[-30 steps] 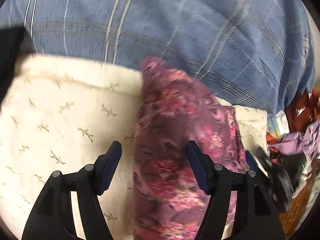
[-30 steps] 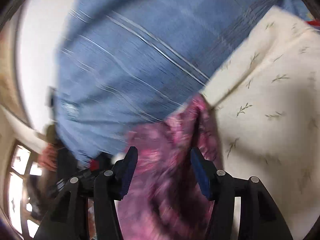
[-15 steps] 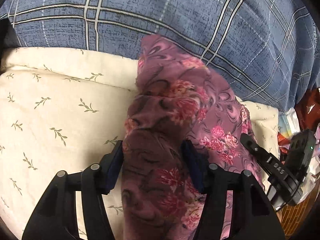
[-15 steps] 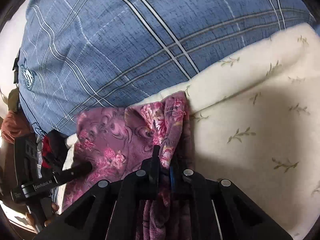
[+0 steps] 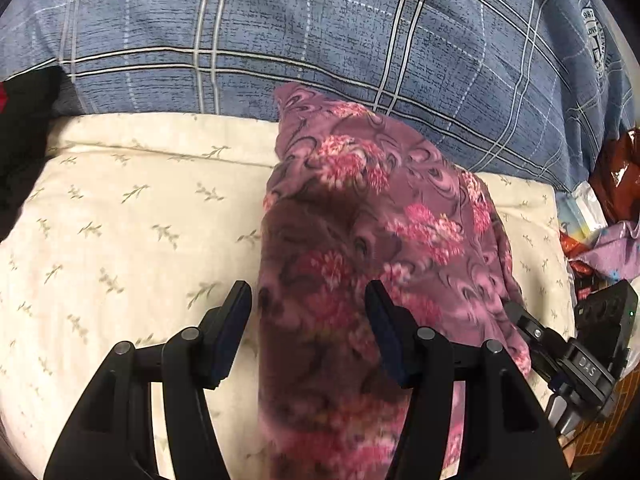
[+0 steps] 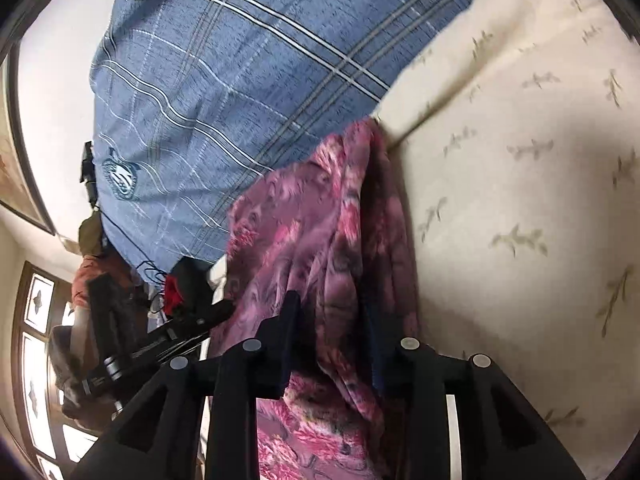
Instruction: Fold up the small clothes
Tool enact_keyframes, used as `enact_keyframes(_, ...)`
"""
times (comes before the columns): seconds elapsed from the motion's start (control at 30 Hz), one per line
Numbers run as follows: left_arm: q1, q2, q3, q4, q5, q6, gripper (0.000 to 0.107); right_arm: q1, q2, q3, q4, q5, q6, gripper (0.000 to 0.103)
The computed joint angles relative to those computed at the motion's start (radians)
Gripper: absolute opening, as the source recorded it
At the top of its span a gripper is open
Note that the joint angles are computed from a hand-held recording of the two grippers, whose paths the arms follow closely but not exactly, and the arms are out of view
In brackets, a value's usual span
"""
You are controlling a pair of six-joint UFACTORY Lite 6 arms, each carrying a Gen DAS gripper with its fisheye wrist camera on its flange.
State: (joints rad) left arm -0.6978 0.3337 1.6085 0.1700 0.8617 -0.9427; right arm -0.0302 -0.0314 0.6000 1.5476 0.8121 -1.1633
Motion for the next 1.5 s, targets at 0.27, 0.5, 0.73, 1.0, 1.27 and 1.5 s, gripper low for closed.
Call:
enact_keyframes(0.27, 0.001, -0.307, -0.377, -0.01, -0.06, -0.029, 0.075, 0.197, -0.305, -0.052, -0.158, -0.312, 0.113, 0.009)
enact_keyframes(0.5, -0.001, -0.571, -0.579, -0.142, -0.094, 0.02, 0.074, -0.126, -0.389, -0.24, -0.117, -0.001, 0.034, 0.027)
enact_keyframes(0.73, -0.223, -0.602, -0.711, 0.002, -0.129, -0.26, 0.074, -0.054, -0.586, -0.422, -0.168, -0.011, 0.084, 0.032)
enact_keyframes(1.0, -0.388, -0.516, -0.582, 0.196, 0.02, -0.442, 0.074, 0.161, -0.793, -0.281, -0.453, -0.234, 0.384, 0.01)
enact_keyframes(1.27, -0.345, -0.519, -0.64, 0.152, -0.049, -0.387, 0.074, -0.017, -0.648, -0.424, -0.257, -0.176, 0.086, 0.014)
enact_keyframes(1.5, -0.278, -0.551, -0.638, 0.071, -0.113, -0.257, 0.074, -0.093, -0.6, -0.325, -0.335, -0.075, 0.16, 0.026)
